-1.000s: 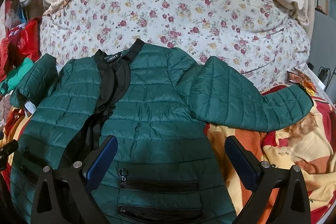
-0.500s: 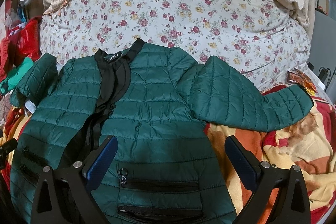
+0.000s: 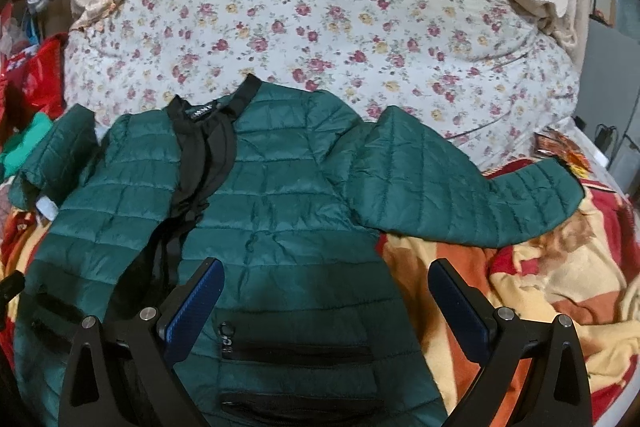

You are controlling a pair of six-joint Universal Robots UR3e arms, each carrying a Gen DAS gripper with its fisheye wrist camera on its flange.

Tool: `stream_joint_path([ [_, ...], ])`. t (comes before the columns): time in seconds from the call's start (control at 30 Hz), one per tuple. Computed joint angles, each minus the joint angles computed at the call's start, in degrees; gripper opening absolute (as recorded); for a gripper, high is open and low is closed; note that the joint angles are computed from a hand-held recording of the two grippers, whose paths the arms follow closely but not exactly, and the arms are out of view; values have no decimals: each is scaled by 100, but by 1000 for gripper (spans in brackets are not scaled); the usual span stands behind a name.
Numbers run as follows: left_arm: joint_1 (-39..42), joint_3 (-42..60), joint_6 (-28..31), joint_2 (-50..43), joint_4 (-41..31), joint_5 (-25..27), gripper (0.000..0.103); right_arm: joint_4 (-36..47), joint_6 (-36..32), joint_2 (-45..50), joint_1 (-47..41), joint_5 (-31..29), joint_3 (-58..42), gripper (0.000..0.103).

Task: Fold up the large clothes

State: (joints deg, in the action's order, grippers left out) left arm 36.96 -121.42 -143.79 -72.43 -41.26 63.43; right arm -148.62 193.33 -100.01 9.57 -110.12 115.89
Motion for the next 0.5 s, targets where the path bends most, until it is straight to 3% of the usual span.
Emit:
stream_joint_path([
  [0.13, -145, -35, -10, -23, 92, 130, 103, 362, -27, 29, 236, -469, -197, 101],
  [0.3, -351, -92, -117, -68, 230, 291, 103, 205, 13, 89, 406, -899, -166, 101],
  [0.5, -510, -183, -158, -95, 334, 411, 103, 240, 55, -15, 325, -806, -142, 101],
])
